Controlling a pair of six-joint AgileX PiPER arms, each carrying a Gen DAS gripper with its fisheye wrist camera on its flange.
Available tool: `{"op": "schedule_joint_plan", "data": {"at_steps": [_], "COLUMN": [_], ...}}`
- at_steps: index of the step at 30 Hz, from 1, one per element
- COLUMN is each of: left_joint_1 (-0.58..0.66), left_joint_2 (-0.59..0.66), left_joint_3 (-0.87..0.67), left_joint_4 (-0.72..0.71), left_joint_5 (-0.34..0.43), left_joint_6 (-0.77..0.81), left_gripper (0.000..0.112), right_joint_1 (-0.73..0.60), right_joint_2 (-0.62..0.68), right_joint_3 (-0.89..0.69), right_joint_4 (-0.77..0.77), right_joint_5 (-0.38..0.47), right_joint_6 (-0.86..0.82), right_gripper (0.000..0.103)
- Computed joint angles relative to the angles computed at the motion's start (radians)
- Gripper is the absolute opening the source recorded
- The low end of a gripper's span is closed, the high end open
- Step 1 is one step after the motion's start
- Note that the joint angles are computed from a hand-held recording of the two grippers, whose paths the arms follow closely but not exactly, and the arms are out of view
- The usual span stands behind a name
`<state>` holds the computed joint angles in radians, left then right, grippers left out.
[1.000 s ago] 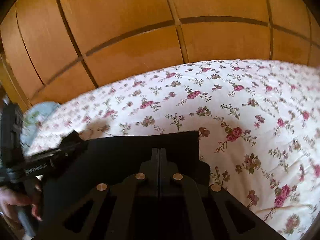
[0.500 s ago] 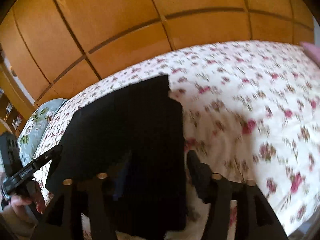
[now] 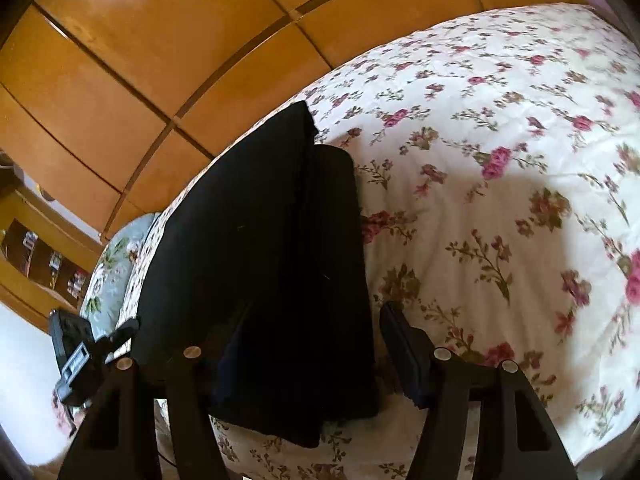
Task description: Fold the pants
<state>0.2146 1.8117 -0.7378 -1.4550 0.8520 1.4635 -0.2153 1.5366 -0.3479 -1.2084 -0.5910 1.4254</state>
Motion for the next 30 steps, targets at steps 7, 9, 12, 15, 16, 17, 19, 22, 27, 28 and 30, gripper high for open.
{"op": "schedule_joint_plan", "data": {"at_steps": [7, 9, 12, 15, 16, 17, 19, 22, 27, 28, 30], "left_joint_1": [-0.046, -0.056, -0.078, -0.093, -0.112, -0.131, -0.16, -0.201, -0.297, -0.315, -0.343], "left_joint_2": [0.055, 0.013, -0.071, -0.114, -0.135, -0.152, -0.169, -0.16, -0.007, 0.029, 0.113], "left_joint_3": [-0.047, -0.025, -0.005, -0.025, -0.027, -0.034, -0.047, -0.086, -0.316, -0.369, -0.492], "left_joint_4": [-0.013, -0.018, -0.025, -0.031, -0.047, -0.066, -0.114, -0.207, -0.229, -0.212, -0.158], "left_joint_5": [-0.011, -0.034, -0.068, -0.066, -0.088, -0.109, -0.143, -0.196, -0.336, -0.369, -0.425], "left_joint_6": [-0.003, 0.023, 0.04, 0.018, 0.023, 0.036, 0.082, 0.188, 0.155, 0.134, 0.079], "left_gripper": [0.07, 0.056, 0.037, 0.033, 0.033, 0.033, 0.032, 0.032, 0.033, 0.033, 0.033], "right_joint_1": [-0.012, 0.009, 0.07, 0.135, 0.148, 0.155, 0.138, 0.121, 0.099, 0.098, 0.1], "right_joint_2": [0.061, 0.03, -0.039, -0.1, -0.116, -0.13, -0.138, -0.082, 0.106, 0.15, 0.238], "right_joint_3": [-0.031, -0.024, -0.029, -0.045, -0.05, -0.057, -0.069, -0.135, -0.348, -0.401, -0.517], "right_joint_4": [-0.007, 0.006, 0.032, 0.083, 0.104, 0.12, 0.132, 0.189, 0.248, 0.245, 0.223], "right_joint_5": [-0.05, -0.032, 0.05, 0.13, 0.148, 0.159, 0.152, 0.126, 0.106, 0.113, 0.134], "right_joint_6": [-0.007, -0.026, -0.042, -0.068, -0.09, -0.115, -0.153, -0.229, -0.296, -0.285, -0.251], "right_gripper": [0.056, 0.047, 0.043, 0.041, 0.041, 0.041, 0.041, 0.041, 0.041, 0.041, 0.041]}}
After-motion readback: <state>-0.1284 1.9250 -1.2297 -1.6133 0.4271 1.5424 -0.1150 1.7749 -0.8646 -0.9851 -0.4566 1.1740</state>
